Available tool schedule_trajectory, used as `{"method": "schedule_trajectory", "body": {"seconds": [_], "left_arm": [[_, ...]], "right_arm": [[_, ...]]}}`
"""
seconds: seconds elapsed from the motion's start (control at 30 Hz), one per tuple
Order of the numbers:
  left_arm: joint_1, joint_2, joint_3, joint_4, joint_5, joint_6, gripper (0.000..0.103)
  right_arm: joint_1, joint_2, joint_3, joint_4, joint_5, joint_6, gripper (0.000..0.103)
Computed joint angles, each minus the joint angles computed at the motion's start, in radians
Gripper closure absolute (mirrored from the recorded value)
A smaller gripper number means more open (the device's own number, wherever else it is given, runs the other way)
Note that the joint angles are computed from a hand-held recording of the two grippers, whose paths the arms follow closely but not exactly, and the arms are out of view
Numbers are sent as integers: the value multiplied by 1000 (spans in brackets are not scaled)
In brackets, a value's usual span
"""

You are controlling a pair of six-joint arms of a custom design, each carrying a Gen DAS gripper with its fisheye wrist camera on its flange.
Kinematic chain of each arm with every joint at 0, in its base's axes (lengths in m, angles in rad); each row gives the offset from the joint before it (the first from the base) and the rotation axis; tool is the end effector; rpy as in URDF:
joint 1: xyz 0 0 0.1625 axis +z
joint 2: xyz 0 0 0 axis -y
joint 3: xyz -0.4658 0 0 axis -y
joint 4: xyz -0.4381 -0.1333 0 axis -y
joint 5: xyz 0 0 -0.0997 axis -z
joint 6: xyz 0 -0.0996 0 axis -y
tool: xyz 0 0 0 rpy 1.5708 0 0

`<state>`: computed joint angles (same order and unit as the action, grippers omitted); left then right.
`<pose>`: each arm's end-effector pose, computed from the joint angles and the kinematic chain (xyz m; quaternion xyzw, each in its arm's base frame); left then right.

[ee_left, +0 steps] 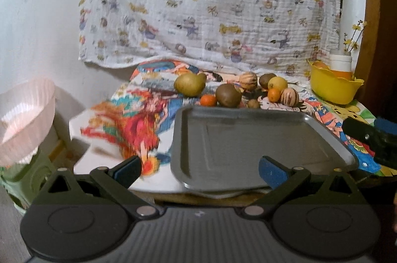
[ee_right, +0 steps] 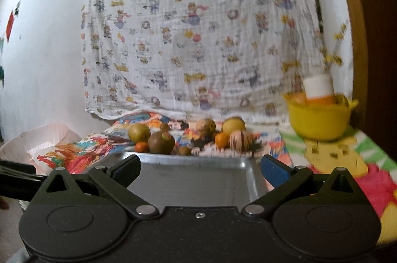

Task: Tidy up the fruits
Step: 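Grasp the brown kiwi with the right tool while the left tool grasps the yellow pear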

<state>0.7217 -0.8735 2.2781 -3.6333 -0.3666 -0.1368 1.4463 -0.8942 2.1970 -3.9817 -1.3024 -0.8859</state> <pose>-0.2051 -0.4819 0.1202 0.1005 0.7948 -0.4882 0.3462 0.0917 -0.5538 0.1496 0.3785 -0.7563 0.5113 0.1528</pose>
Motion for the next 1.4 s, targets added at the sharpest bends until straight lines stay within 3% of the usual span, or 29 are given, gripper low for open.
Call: {"method": "schedule_trajectory", "body": {"seconds": [0.13,0.27,0.6,0.77,1.0,1.1,1.2,1.4], "left_arm": [[23,-14,-29,26,-33,44,1],[52,-39,-58,90,-79,50,1],[155,-86,-188,213,-167,150,0],[215,-93,-264,280,-211,195,0],[324,-119,-363,409,-394,282,0],[365,-117,-419,489,-452,265,0],[394,-96,-475,536,-464,240,0],[431,-32,-577,571,-484,326,1]], "right_arm": [[27,18,-45,3,-19,-72,0],[50,12,-90,88,-36,-97,0],[99,-34,-255,544,-72,-142,0],[130,-23,-344,713,-123,-183,0],[176,10,-503,1015,-203,-294,0],[194,51,-557,1038,-228,-357,1],[214,105,-610,1034,-282,-398,1],[233,201,-746,1137,-338,-418,10]]}}
